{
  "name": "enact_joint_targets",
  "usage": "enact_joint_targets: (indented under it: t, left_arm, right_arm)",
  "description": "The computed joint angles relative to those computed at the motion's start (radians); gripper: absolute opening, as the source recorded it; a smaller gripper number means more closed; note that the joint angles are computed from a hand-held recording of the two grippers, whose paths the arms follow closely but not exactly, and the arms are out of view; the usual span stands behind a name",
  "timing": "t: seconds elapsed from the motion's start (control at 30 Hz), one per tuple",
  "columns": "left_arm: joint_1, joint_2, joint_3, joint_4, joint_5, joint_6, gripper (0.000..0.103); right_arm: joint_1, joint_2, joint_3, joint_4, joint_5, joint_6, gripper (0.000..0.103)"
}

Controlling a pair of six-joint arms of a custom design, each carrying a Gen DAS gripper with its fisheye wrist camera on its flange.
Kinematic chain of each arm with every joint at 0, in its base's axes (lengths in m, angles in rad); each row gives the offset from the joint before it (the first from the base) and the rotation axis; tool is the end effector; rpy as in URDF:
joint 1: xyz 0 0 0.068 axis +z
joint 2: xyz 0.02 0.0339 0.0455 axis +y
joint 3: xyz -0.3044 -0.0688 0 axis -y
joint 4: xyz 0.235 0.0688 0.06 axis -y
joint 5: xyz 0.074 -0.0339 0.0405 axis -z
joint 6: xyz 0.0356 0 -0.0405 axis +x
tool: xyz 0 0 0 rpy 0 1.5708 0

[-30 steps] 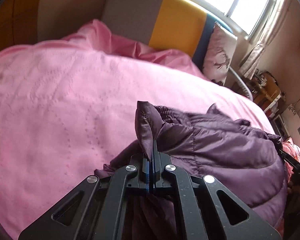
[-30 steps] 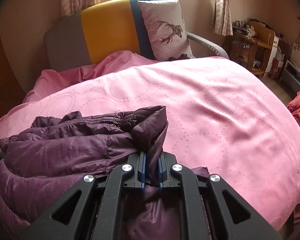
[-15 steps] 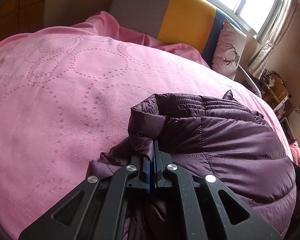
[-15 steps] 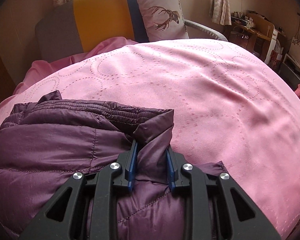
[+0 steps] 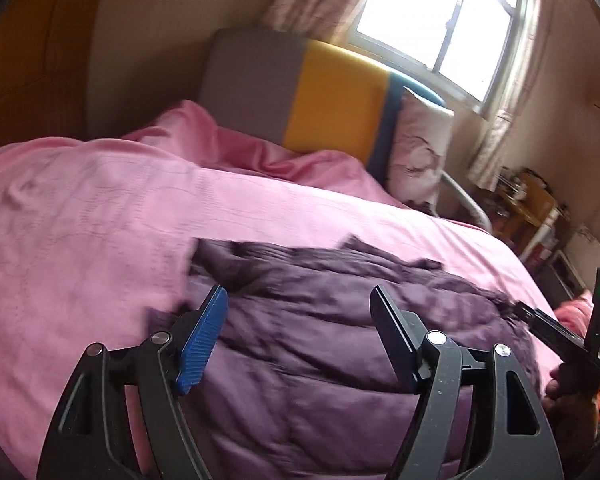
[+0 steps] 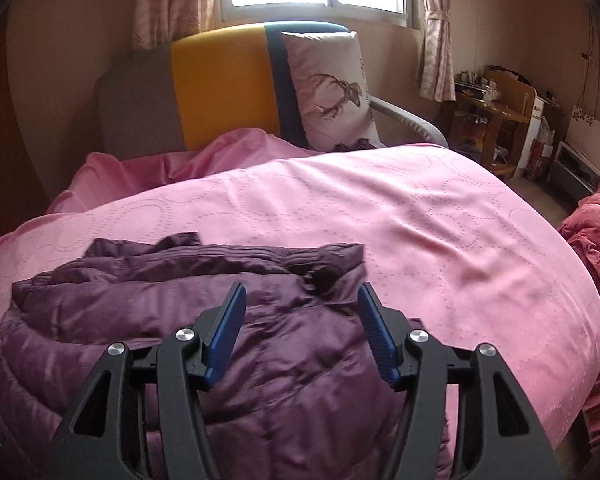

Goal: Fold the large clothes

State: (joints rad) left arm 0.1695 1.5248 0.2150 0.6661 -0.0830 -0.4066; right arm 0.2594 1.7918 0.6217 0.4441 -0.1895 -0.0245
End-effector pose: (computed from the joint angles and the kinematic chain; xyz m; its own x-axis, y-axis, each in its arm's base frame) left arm 0.2086 0.0387 0.1403 -0.4510 -0.4770 -0.7543 -0.4484 0.8519 -0.2706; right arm 0.3029 0.0873 0.1452 -0.6320 -0.1926 -0.7507 -0.4037 0.9087 0.1067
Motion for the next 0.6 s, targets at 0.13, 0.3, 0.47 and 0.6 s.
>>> enact_joint_targets:
  t: [0.13,0.3,0.47,0.6]
  left_arm:
    - [-0.197,0.155,0.044,0.064,-0.097,-0.091,0.072]
    - [-0.252,0.383,0.082,0.178,-0.149,-0.141,0.072]
    - [-0.277,0.535,0.076,0.326,-0.198,-0.115,0.072]
    - [-0.261,0.591,0.061,0.401,-0.178,-0.116,0.072]
  right_arm:
    - [0.142,-0.047,-0.104,0.111,0.066,0.007,0.065]
    - [0.232,0.088,-0.122,0.228,0.161,0.001,0.068]
    - [0.245,0.224,-0.117,0.344,0.187,0.011,0.069]
    - [0.253,0.291,-0.119,0.413,0.201,0.014,0.069]
